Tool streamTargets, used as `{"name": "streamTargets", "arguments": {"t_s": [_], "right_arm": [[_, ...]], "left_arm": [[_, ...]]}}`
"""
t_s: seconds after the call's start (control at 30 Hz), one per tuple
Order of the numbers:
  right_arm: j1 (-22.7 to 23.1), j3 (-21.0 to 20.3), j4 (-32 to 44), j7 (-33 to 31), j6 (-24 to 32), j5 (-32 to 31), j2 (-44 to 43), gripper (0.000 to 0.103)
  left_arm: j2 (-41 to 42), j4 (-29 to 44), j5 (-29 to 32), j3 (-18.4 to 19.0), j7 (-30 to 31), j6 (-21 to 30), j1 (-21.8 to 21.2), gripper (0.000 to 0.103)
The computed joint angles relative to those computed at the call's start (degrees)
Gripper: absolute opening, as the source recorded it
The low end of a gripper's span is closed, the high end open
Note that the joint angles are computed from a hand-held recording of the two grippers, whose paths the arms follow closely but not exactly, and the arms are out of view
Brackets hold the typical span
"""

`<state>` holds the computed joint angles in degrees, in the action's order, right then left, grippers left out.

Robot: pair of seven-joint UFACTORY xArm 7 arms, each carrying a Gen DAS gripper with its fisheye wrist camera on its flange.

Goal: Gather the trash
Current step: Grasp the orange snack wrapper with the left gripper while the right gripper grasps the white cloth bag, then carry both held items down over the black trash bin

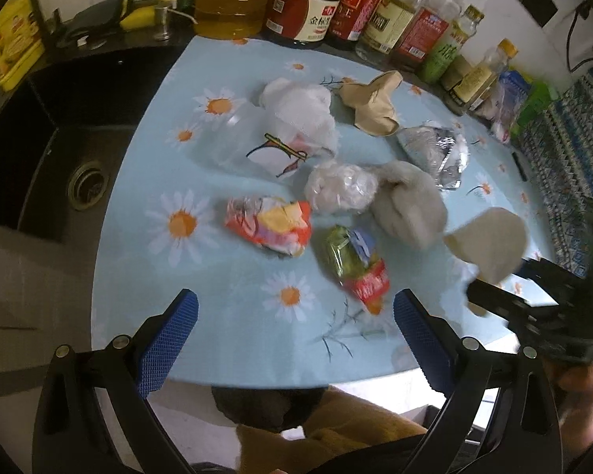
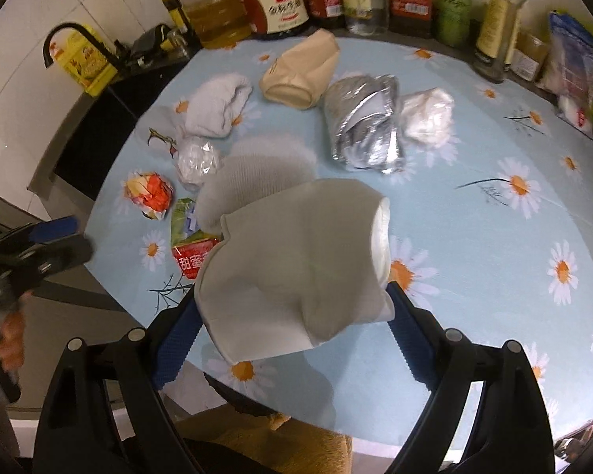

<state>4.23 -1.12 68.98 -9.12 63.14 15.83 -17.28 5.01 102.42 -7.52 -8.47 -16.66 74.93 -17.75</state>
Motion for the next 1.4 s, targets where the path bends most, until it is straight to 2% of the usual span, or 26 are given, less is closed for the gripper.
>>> {"name": "streamTargets", "arguments": {"t_s": [0.27,0.4,0.43,0.47,0.63,1.07,1.4], "right_arm": [[-1.0,-2.5,-3.1,-1.4,-1.1,3.2,-4.6,0.088],[-1.5,-3.1,-4.6,-1.3,-1.8,3.6,-5.6,0.088],[-1.7,-3.3,-4.9,-1.2,-1.9,3.8,-5.8,0.088],[-1.8,-3.5,-5.1,-1.0,-2.0,3.9,-5.8,0.088],[-2.3,-4.0,-6.2,-0.7,-2.4,4.5,-6.3,0.088],[-1.4,-2.8,-5.8,-0.3,-2.6,4.3,-6.2,0.088],[0.8,-0.7,-7.3,1.9,-2.8,3.1,-8.8,0.088]], "left_arm": [[5.1,3.3,1.5,0.6,0.6,-2.3,0.2,0.095],[7.7,5.2,2.9,0.7,1.1,-1.9,-0.2,0.095],[8.3,5.6,3.3,0.8,1.2,-1.8,-0.3,0.092],[9.2,6.5,4.0,0.8,1.3,-1.1,-0.6,0.084],[11.6,8.1,4.1,1.1,2.1,0.7,-0.7,0.059],[7.7,3.6,2.7,1.0,3.8,-3.2,0.0,0.057],[-2.7,-6.9,-2.1,0.7,6.2,-6.5,1.6,0.057]]}}
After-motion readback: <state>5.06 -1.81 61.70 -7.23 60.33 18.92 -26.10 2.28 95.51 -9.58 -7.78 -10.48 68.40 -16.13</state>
